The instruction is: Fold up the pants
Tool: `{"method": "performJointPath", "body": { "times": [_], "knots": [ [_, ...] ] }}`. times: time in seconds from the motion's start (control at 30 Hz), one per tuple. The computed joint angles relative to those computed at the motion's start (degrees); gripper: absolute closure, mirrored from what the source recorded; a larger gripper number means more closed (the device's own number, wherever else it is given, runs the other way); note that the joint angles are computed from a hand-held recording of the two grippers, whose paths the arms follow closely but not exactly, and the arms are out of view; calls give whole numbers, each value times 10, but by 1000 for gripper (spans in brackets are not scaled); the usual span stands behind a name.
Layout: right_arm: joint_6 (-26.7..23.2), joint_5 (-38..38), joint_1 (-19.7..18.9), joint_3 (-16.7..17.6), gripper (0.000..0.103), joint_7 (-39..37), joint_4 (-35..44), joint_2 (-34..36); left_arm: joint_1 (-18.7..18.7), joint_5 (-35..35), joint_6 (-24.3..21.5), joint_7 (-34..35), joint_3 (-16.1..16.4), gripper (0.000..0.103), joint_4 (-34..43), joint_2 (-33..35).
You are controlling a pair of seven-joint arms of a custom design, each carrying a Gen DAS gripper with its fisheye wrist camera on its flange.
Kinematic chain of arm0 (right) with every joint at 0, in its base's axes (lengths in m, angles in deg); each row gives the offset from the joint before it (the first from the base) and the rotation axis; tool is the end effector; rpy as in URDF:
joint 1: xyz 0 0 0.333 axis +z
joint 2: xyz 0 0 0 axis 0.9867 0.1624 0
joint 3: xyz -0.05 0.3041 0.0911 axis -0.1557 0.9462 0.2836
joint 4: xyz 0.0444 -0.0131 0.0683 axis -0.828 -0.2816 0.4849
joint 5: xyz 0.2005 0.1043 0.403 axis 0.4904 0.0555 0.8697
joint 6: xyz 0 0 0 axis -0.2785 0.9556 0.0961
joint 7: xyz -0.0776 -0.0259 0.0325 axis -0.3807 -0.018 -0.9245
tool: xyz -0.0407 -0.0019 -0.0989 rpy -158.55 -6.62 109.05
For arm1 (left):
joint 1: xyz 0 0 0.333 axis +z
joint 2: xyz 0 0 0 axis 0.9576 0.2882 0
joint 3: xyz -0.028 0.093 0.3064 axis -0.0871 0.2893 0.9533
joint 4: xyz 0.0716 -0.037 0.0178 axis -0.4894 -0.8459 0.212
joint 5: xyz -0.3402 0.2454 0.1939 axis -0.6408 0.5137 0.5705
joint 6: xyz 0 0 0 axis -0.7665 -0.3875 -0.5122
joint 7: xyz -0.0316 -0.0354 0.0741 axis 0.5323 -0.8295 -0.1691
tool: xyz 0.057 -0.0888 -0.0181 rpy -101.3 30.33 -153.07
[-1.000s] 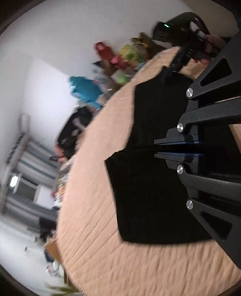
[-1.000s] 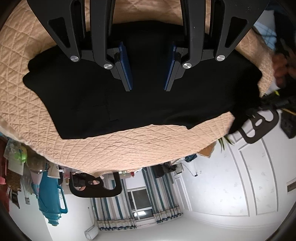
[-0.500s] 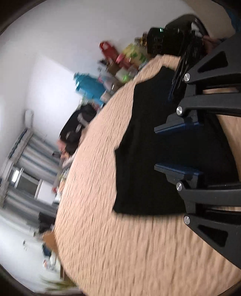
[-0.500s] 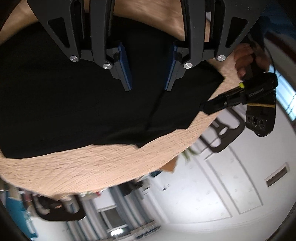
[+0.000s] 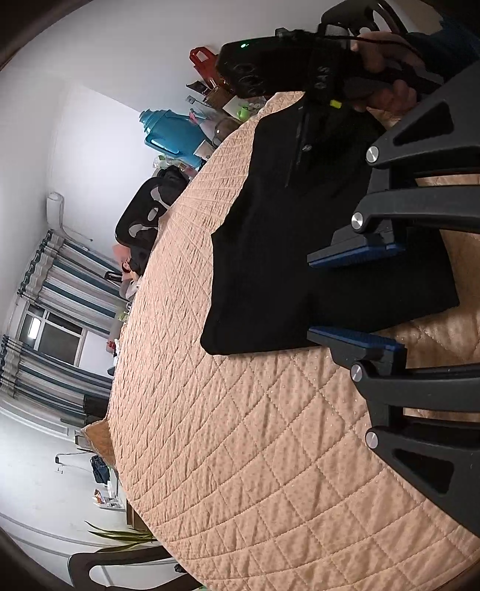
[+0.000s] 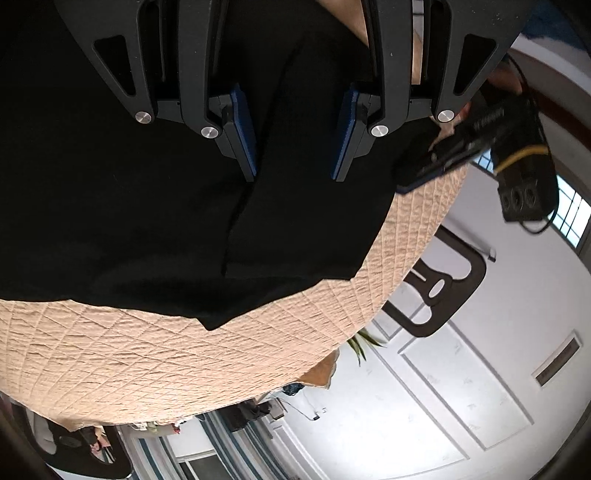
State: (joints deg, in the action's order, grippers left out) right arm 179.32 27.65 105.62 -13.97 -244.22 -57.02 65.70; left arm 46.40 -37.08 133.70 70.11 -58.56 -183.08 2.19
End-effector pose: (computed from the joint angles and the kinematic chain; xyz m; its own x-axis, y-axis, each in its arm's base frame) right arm 0.3839 0.4252 0.4116 -0.0003 -0.8554 -0.5180 -0.7464 0.3449 -0.5691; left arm 0.4243 -0.2929 0.3875 -0.5942 -0.7072 0.3832 -0.6767 0.1819 -0.7135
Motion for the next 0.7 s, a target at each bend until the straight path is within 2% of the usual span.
{"method": "performJointPath", "body": {
  "times": [0.1, 0.17, 0.2, 0.23, 0.27, 0.33, 0.4, 0.5, 0.57, 0.63, 0.7],
  "knots": [
    [2, -28, -5, 2, 63, 39, 12, 10, 1, -10, -5, 11, 3, 68, -3, -3],
    [22, -35, -3, -5, 63, 42, 20, 22, 2, -15, -7, 16, 4, 68, -5, -5],
    [32, -31, 0, -9, 74, 36, 23, 28, 4, -16, -11, 19, 6, 68, -8, -8],
    [34, -10, 6, -14, 93, 17, 20, 29, 5, -14, -11, 18, 5, 68, -8, -8],
    [35, 16, 11, -18, 98, -9, 20, 32, 6, -10, -10, 14, 4, 68, -8, -8],
    [30, -3, 7, -15, 100, 10, 15, 23, 6, 8, -2, -2, 1, 68, -10, -11],
    [40, -75, -11, -6, 100, 85, 12, 8, 4, 20, -4, -14, 3, 68, -13, -17],
    [16, -86, -16, 0, 100, 98, -11, -35, -3, 15, -11, -3, 9, 68, -18, -28],
    [-5, -67, -19, 3, 100, 92, -40, -74, -6, 8, -17, 7, 11, 67, -19, -32],
    [-17, -14, -15, -3, 100, 52, -71, -101, -8, 12, -19, 6, 9, 66, -16, -29],
    [-17, 62, 3, -25, 100, -5, -101, -112, -8, 29, -18, -8, 5, 66, -11, -20]
  ]
}}
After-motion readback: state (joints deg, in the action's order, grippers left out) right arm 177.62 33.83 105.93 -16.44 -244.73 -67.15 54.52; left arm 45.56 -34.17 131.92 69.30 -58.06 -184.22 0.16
